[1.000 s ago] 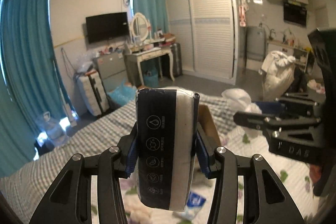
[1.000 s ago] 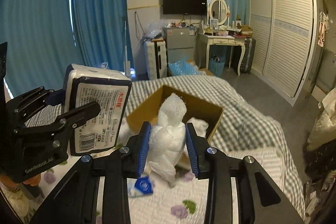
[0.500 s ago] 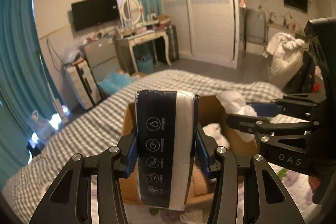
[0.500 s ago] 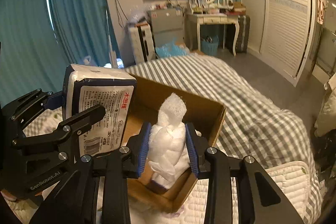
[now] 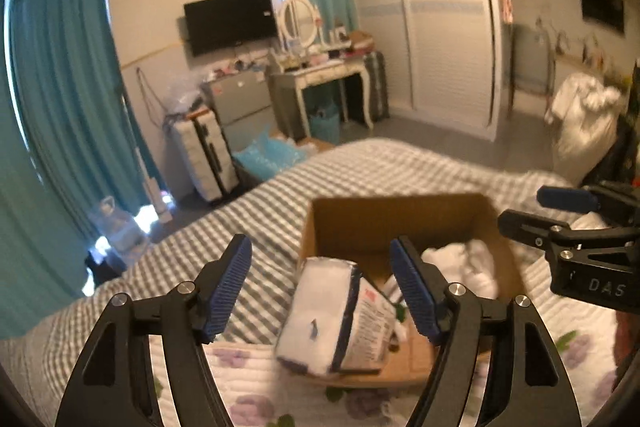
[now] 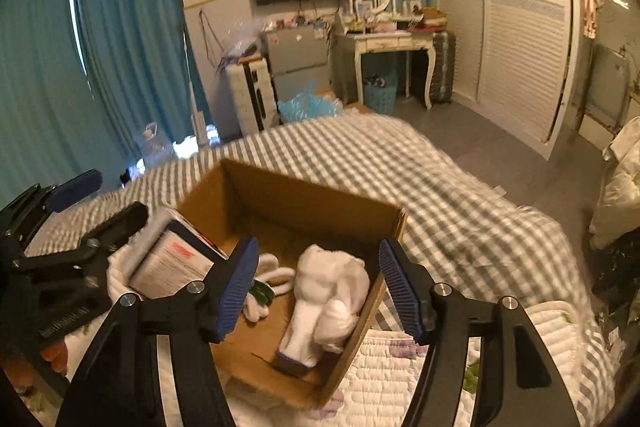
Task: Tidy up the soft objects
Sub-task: 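Lower the tissue pack and white cloth into the box and open both tools, then grasp the cream lace scrunchie with the left tool while the right tool grasps the blue tissue packet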
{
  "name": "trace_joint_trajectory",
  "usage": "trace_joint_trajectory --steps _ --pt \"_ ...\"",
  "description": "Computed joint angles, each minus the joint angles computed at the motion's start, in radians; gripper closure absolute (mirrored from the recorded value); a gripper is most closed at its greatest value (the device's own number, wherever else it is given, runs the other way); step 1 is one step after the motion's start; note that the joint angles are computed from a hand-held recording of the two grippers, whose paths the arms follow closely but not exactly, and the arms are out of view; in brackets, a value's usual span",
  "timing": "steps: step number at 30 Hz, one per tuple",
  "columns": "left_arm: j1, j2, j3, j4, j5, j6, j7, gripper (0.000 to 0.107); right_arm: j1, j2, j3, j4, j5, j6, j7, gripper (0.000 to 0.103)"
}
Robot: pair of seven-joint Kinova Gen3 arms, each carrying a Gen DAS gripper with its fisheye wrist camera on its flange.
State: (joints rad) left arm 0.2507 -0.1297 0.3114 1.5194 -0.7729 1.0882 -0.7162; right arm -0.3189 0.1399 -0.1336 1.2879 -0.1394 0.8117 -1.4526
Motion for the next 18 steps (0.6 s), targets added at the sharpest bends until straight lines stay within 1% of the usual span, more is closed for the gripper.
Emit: trace_joint_trajectory --steps 1,2,3,4,6,7,9,10,11,12,13,14,15,17,18 --pt "-0.003 -0.022 0.004 -0.016 0.019 0.015 -0.021 0.035 -0.003 -0.02 0.0 -0.004 0.004 0.011 -0.007 0.04" --pt "-0.019 -0.042 0.027 -0.027 0.022 0.032 -0.032 0.035 -0.008 -0.047 -0.001 -0.012 0.014 0.029 -0.016 0.04" --pt "-0.04 -0.058 0.065 -0.035 0.008 0.056 -0.032 0.035 -0.013 -0.063 -0.002 -0.019 0.025 0.041 -0.026 0.04" --pt "-0.042 -0.075 0.099 -0.055 -0.021 0.095 -0.039 0.035 -0.02 -0.093 -0.004 -0.03 0.044 0.062 -0.038 0.039" --pt "-0.017 -0.097 0.13 -0.09 -0.062 0.158 -0.052 0.035 -0.028 -0.137 -0.01 -0.042 0.063 0.088 -0.054 0.034" --pt "-0.021 -0.115 0.155 -0.107 -0.081 0.184 -0.056 0.035 -0.03 -0.163 -0.013 -0.048 0.067 0.102 -0.058 0.033" --pt "-0.035 -0.155 0.189 -0.139 -0.069 0.219 -0.072 0.034 -0.038 -0.218 -0.029 -0.067 0.092 0.145 -0.074 0.029" --pt "-0.04 -0.172 0.192 -0.155 -0.051 0.23 -0.086 0.034 -0.039 -0.231 -0.035 -0.078 0.101 0.16 -0.079 0.027" --pt "-0.048 -0.189 0.198 -0.165 -0.037 0.239 -0.091 0.032 -0.042 -0.257 -0.049 -0.086 0.124 0.178 -0.093 0.02" --pt "-0.056 -0.206 0.203 -0.175 -0.022 0.249 -0.098 0.024 -0.043 -0.275 -0.061 -0.093 0.14 0.192 -0.104 0.016" --pt "-0.066 -0.219 0.209 -0.185 -0.009 0.261 -0.105 0.02 -0.045 -0.303 -0.074 -0.095 0.153 0.207 -0.109 0.015" --pt "-0.078 -0.243 0.217 -0.187 0.003 0.274 -0.105 0.018 -0.045 -0.324 -0.084 -0.093 0.158 0.217 -0.114 0.01" --pt "-0.091 -0.256 0.221 -0.186 0.013 0.28 -0.108 0.018 -0.044 -0.34 -0.09 -0.088 0.159 0.225 -0.118 0.005" --pt "-0.096 -0.289 0.19 -0.167 0.051 0.273 -0.126 0.018 -0.042 -0.375 -0.107 -0.078 0.157 0.253 -0.126 0.0" --pt "-0.104 -0.304 0.186 -0.155 0.066 0.277 -0.133 0.018 -0.038 -0.388 -0.111 -0.064 0.156 0.253 -0.128 0.0"
